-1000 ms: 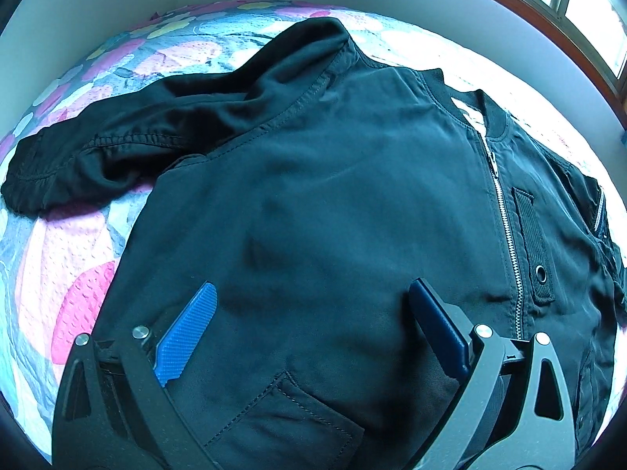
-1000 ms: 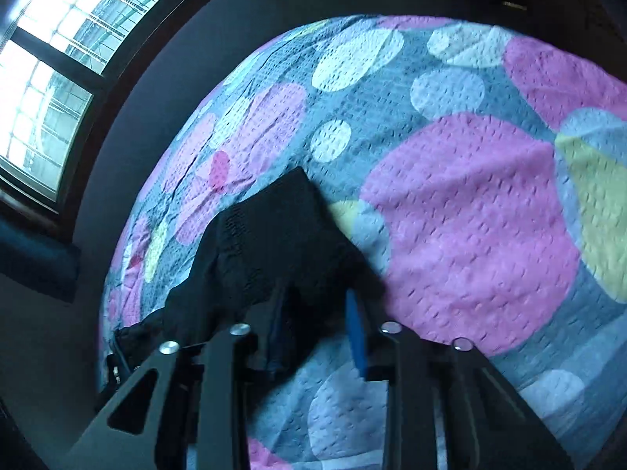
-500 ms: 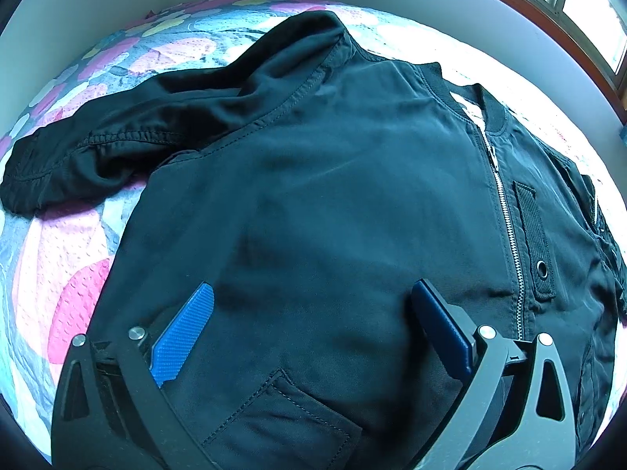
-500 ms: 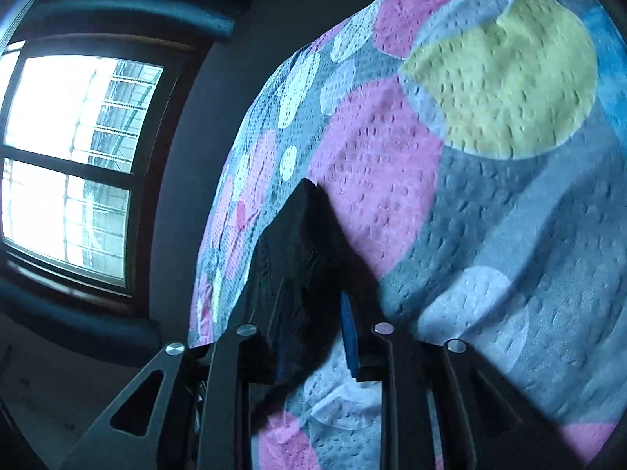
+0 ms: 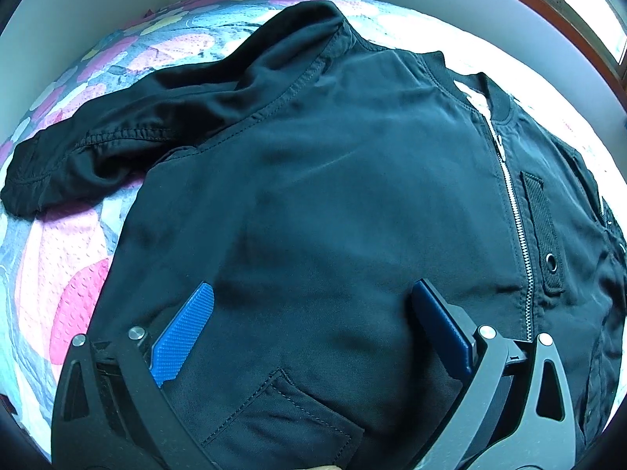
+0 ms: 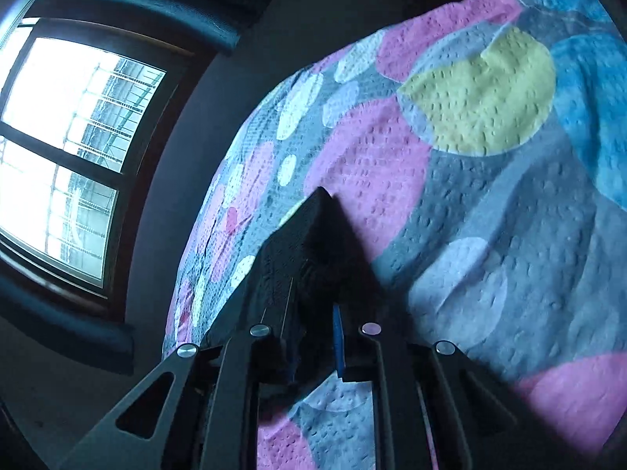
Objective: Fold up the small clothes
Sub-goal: 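Lift the sleeve with the right tool and lay it across the jacket body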
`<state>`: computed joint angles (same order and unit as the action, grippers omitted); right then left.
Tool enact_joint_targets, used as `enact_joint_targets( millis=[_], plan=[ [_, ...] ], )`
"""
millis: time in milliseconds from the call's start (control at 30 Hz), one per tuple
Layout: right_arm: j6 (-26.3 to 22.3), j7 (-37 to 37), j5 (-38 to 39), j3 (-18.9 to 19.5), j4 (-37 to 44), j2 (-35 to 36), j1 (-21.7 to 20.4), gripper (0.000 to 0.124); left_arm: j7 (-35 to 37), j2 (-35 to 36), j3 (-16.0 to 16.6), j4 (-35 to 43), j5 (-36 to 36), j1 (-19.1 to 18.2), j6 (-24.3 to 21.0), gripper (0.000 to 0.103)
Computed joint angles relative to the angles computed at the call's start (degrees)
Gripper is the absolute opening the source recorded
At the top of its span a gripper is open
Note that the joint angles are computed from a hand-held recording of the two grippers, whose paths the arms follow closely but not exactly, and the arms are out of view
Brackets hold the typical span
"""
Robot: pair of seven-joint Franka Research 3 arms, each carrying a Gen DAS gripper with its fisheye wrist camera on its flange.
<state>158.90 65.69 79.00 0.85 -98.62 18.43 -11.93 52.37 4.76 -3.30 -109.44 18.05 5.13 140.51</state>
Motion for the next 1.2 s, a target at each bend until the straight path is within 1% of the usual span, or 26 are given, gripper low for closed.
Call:
enact_joint_targets(
  millis=[67, 133, 200, 300, 400, 533, 600, 667, 700, 833, 900, 967, 1067, 1133, 1200],
  plan=[
    [1.93, -3.95, 2.85, 0.79, -0.52, -2.16, 0.36, 0.014, 0.11, 0.15, -0.04, 0.32, 0.15, -0.07, -0.58, 0.101],
    [2.32, -8.38, 6.46, 1.13, -0.31, -4.44, 1.1, 0.014, 0.54, -0.13, -0.04, 0.09, -0.26, 0.03, -0.37, 0.101],
    [3.1, -13.03, 8.35, 1.04, 0.04, -7.02, 2.91, 0.014, 1.64, -0.9, -0.12, -0.83, -1.71, 0.24, 0.63, 0.101],
    [4.41, -19.56, 9.26, 1.06, 1.37, -10.35, 6.62, 0.014, 5.52, -2.1, -0.28, -1.94, -6.0, 0.63, 1.15, 0.101],
    [4.16, -24.56, 8.76, 1.4, 3.02, -12.67, 10.56, 0.014, 7.55, -3.93, -0.11, -3.75, -7.65, 0.81, 2.5, 0.101],
    [4.04, -27.02, 3.71, 2.81, 5.26, -13.82, 16.39, 0.014, 6.91, -6.91, 0.23, -6.58, -4.0, 1.08, 5.37, 0.101],
    [3.46, -26.58, -0.44, 3.73, 7.31, -12.93, 19.12, 0.014, 4.13, -8.5, 0.13, -7.76, 2.23, 1.51, 6.43, 0.101],
    [3.95, -26.08, -5.38, 4.96, 9.12, -11.43, 21.86, 0.014, 3.27, -9.93, 0.24, -8.81, 5.14, 1.94, 7.33, 0.101],
    [3.91, -24.96, -8.4, 5.47, 10.11, -10.45, 23.08, 0.014, 3.53, -10.58, 0.43, -9.34, 5.1, 2.09, 7.67, 0.101],
    [1.25, -19.36, -18.58, 7.64, 14.4, -5.43, 26.94, 0.014, 5.29, -12.73, 1.58, -11.09, 1.39, 2.76, 8.63, 0.101],
    [-0.43, -15.83, -23.8, 8.37, 16.67, -2.28, 28.47, 0.014, 5.02, -13.68, 1.89, -12.14, 1.01, 3.48, 9.09, 0.101],
    [-2.7, -10.95, -29.95, 8.54, 19.44, 1.38, 30.24, 0.014, 4.21, -14.58, 1.9, -13.31, 1.87, 4.26, 9.35, 0.101],
    [-5.87, -4.66, -38.92, 8.21, 23.58, 6.95, 32.65, 0.014, 4.7, -15.66, 2.43, -14.9, 0.84, 4.78, 9.66, 0.101],
    [-8.29, -0.79, -43.37, 8.19, 26.37, 10.06, 33.86, 0.014, 5.05, -15.93, 2.68, -15.37, -0.13, 5.01, 9.74, 0.101],
    [-10.18, 1.47, -46.52, 8.47, 28.67, 12.75, 34.52, 0.014, 5.5, -16.13, 2.93, -15.8, -1.0, 5.23, 10.06, 0.101]
  ],
)
